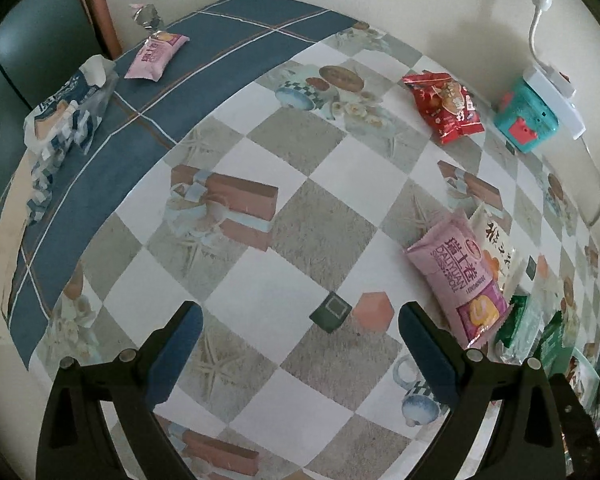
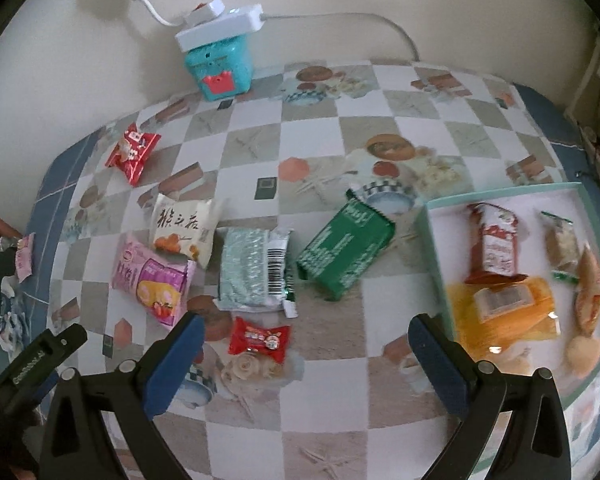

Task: Organize snacks
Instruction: 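Move both tools back over the remaining snacks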

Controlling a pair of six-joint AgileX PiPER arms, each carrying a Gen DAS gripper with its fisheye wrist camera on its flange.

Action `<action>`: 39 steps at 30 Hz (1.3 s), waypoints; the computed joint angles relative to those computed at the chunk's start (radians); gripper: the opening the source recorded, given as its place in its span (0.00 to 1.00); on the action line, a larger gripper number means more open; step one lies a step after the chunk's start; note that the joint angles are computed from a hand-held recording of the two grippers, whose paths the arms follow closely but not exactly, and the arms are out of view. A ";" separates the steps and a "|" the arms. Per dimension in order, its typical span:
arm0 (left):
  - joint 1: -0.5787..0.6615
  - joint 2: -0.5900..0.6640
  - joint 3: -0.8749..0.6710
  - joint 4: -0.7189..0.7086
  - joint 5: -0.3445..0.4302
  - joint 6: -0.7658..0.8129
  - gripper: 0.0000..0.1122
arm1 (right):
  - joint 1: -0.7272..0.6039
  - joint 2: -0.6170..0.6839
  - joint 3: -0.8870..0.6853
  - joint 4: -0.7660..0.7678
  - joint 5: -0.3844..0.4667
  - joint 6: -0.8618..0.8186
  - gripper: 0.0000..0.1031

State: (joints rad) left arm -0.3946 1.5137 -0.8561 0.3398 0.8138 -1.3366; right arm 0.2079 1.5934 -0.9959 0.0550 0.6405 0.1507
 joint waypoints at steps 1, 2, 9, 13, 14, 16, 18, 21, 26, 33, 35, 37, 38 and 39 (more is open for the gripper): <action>0.006 0.002 -0.005 0.003 0.002 0.007 0.88 | 0.009 0.011 -0.003 -0.019 -0.009 0.024 1.00; 0.011 0.004 -0.010 0.006 0.003 0.013 0.88 | 0.012 0.022 -0.008 -0.027 -0.012 0.034 1.00; 0.052 0.035 -0.065 -0.001 0.003 0.060 0.88 | -0.016 0.097 -0.077 -0.029 -0.004 0.040 1.00; 0.051 0.069 -0.121 0.015 0.021 0.068 0.88 | -0.041 0.116 -0.109 0.000 -0.005 0.013 1.00; 0.046 0.078 -0.135 0.025 0.023 0.062 0.88 | -0.044 0.120 -0.115 0.003 -0.006 0.009 1.00; 0.036 0.104 -0.164 0.033 0.026 0.058 0.88 | -0.048 0.128 -0.123 -0.007 -0.010 0.010 1.00; 0.030 0.138 -0.192 0.021 0.012 0.074 0.88 | -0.047 0.137 -0.129 -0.024 -0.016 0.014 1.00; 0.033 0.184 -0.220 -0.026 -0.025 0.117 0.88 | -0.054 0.165 -0.137 -0.012 -0.021 -0.015 0.99; 0.045 0.239 -0.254 -0.096 -0.081 0.185 0.88 | -0.064 0.185 -0.134 -0.018 -0.029 -0.023 0.99; 0.052 0.291 -0.295 -0.130 -0.121 0.228 0.88 | -0.077 0.195 -0.131 0.009 -0.031 -0.050 0.99; 0.050 0.300 -0.309 -0.137 -0.117 0.244 0.88 | -0.075 0.197 -0.131 0.005 -0.032 -0.047 0.99; 0.044 0.310 -0.322 -0.126 -0.111 0.241 0.88 | -0.074 0.198 -0.132 0.005 -0.030 -0.047 0.99; 0.041 0.317 -0.331 -0.122 -0.106 0.244 0.88 | -0.074 0.198 -0.133 0.003 -0.030 -0.045 0.99; 0.038 0.328 -0.343 -0.126 -0.098 0.255 0.88 | -0.073 0.197 -0.133 0.000 -0.029 -0.043 0.99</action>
State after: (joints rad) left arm -0.3561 1.8421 -1.1988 0.2136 0.7155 -1.0814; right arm 0.1350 1.7907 -1.1285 0.0547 0.6114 0.1082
